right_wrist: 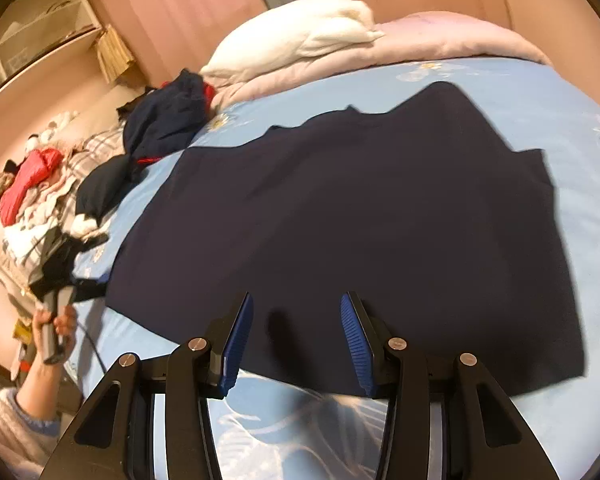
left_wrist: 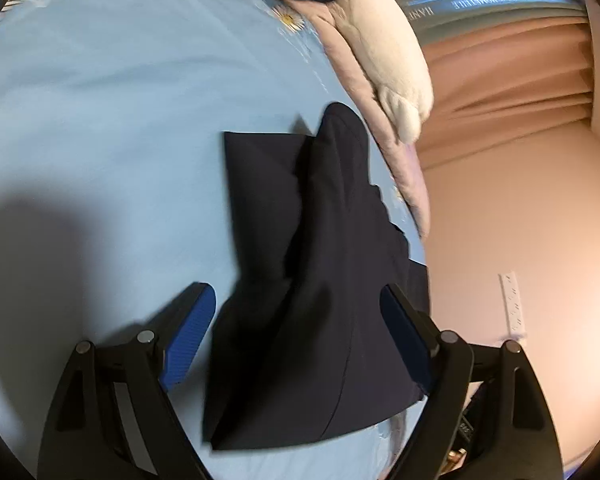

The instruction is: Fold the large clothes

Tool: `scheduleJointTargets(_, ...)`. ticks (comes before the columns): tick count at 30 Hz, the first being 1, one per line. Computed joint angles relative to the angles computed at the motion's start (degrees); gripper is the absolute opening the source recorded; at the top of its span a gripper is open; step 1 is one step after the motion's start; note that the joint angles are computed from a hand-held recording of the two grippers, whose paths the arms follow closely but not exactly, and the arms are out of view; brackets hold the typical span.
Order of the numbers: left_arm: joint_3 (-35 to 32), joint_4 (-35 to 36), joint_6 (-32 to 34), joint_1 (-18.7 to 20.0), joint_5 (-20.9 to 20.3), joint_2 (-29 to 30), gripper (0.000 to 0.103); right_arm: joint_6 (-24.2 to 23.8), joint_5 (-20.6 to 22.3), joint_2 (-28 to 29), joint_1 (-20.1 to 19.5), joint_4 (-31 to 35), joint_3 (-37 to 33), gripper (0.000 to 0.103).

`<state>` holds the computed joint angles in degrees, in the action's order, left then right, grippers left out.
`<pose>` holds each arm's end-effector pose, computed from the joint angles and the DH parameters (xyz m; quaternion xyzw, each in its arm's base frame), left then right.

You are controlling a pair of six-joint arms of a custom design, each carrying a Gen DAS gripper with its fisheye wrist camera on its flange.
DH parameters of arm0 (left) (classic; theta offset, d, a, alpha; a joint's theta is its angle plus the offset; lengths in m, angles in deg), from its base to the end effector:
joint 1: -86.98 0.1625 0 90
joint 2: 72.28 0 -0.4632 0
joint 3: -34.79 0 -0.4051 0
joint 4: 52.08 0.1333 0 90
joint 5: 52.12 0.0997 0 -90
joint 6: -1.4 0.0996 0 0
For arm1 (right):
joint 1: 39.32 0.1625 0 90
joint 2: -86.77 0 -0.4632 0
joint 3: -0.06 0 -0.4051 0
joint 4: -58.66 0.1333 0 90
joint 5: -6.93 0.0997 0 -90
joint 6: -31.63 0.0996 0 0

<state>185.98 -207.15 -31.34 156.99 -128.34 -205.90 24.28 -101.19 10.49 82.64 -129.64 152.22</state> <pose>0.0774 -0.2466 0.3837 0.1489 -0.8977 0.4070 0.0792 0.2652 -0.2317 0.1701 0.2970 -0.9225 0.2205 0.1100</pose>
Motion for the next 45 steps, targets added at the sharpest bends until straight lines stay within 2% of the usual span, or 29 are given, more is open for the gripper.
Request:
scheduleJointTargets(3,-2.18,-3.25,3.93,4.66,-6.01,6.85,0.084,-0.17,0.61,2.11,0.55,0.01,-1.18,0.046)
scheduleJointTargets(7,-4.63,-3.51,7.53,6.29,-8.47,12.48,0.084,-0.65,1.6,4.4,0.87,-0.04,-2.76,0.046)
scheduleJointTargets(11,-6.56,-1.9,8.49,5.1,-9.29,15.89,0.085,-1.06,1.64,7.2,1.11,0.05,-5.22,0.046)
scheduleJointTargets(14,-6.52,-0.99,7.41,2.48,-6.87,16.05,0.086,-0.85,0.86,9.89,1.42,-1.52,-7.0,0.046)
scheduleJointTargets(15,-6.3,-0.23,6.44,0.71,-4.6,15.48,0.086,-1.04,0.97,10.19,1.2,-1.85,-7.11,0.046)
scheduleJointTargets(18,-5.7,1.23,4.96,-3.43,-0.44,13.12,0.076,-0.94,-0.67,13.25,1.46,-1.82,-9.91,0.046)
scheduleJointTargets(20,-6.25,4.96,4.0,-6.56,3.16,11.65,0.055,-0.71,-3.44,15.7,2.09,-1.21,-12.6,0.046)
scheduleJointTargets(22,-6.7,8.26,2.46,-9.03,5.87,10.45,0.038,0.71,-6.16,18.21,2.55,-0.66,-15.52,0.045)
scheduleJointTargets(23,-6.76,8.99,2.33,-9.34,6.51,10.05,0.031,1.02,-6.52,18.87,2.6,-0.32,-16.5,0.038)
scheduleJointTargets(24,-6.85,10.83,1.05,-10.83,8.37,9.34,0.029,1.74,-7.32,19.96,2.6,-0.07,-17.96,0.029)
scheduleJointTargets(25,-6.88,11.7,0.71,-11.47,9.25,9.04,0.026,2.28,-8.12,20.66,2.64,0.9,-19.15,0.027)
scheduleJointTargets(27,-6.78,13.15,-0.18,-12.68,10.76,8.18,0.025,3.65,-9.97,22.23,2.46,3.53,-21.63,0.027)
scheduleJointTargets(29,-6.82,14.2,-0.47,-13.82,11.45,7.66,0.025,6.58,-12.29,23.68,1.53,10.34,-24.6,0.026)
scheduleJointTargets(33,-7.12,19.19,-2.69,-19.37,16.39,6.47,0.025,7.63,-13.32,23.56,1.46,14.01,-25.52,0.026)
scheduleJointTargets(36,-7.54,22.51,-4.62,-22.23,19.29,6.52,0.025,8.41,-12.18,21.3,1.46,16.15,-24.71,0.026)
scheduleJointTargets(37,-7.65,23.39,-5.18,-23.09,19.89,6.52,0.025,8.85,-11.59,19.74,1.9,16.67,-23.66,0.026)
scheduleJointTargets(40,-7.88,26.51,-7.13,-26.28,22.01,5.54,0.025,4.48,-7.27,14.22,3.8,13.29,-17.94,0.026)
scheduleJointTargets(45,-8.58,29.25,-9.46,-29.02,23.76,5.5,0.025,2.67,-6.03,7.22,8.68,14.12,-9.84,0.026)
